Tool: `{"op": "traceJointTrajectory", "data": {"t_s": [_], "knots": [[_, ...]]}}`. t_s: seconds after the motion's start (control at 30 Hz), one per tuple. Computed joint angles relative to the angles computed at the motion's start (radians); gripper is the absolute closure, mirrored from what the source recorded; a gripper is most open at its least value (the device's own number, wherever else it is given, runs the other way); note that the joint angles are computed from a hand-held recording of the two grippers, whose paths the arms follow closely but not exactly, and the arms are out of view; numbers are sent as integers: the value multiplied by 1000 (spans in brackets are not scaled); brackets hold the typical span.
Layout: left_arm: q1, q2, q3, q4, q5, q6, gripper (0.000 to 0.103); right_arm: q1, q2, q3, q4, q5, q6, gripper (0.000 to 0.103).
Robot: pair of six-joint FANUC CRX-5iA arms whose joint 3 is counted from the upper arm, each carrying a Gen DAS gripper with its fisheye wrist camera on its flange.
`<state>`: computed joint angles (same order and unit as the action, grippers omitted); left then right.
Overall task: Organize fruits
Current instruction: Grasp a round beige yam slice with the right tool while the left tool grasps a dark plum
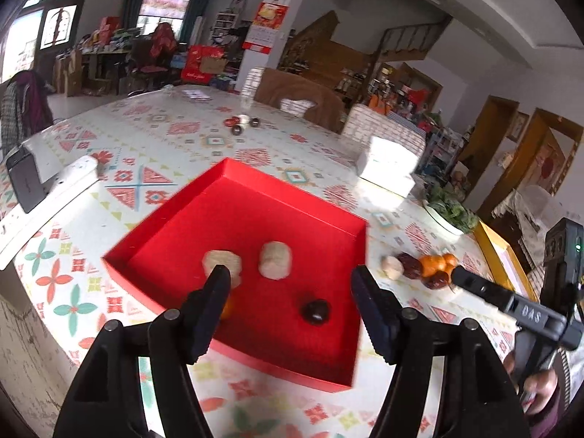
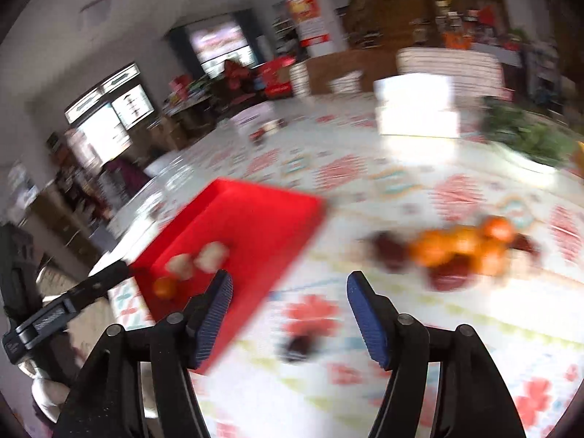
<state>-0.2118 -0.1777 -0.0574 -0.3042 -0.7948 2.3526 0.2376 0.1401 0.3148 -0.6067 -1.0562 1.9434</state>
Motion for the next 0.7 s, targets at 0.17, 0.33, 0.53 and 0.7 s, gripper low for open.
{"op": "traceJointTrajectory", "data": {"t_s": [0.17, 0.33, 0.53, 0.7], "knots": [[-57, 71, 52, 27, 5, -72, 35, -108, 11, -4, 27, 17, -65, 33], [-106, 165, 106, 101, 3, -227, 35, -171, 35, -6, 69, 35, -112, 33], [-155, 265, 174, 123, -31, -381, 35, -186, 88, 28, 114, 33, -152, 33], [-156, 310, 210, 135, -57, -413, 35, -148, 126, 49, 202, 38, -178, 33]]}}
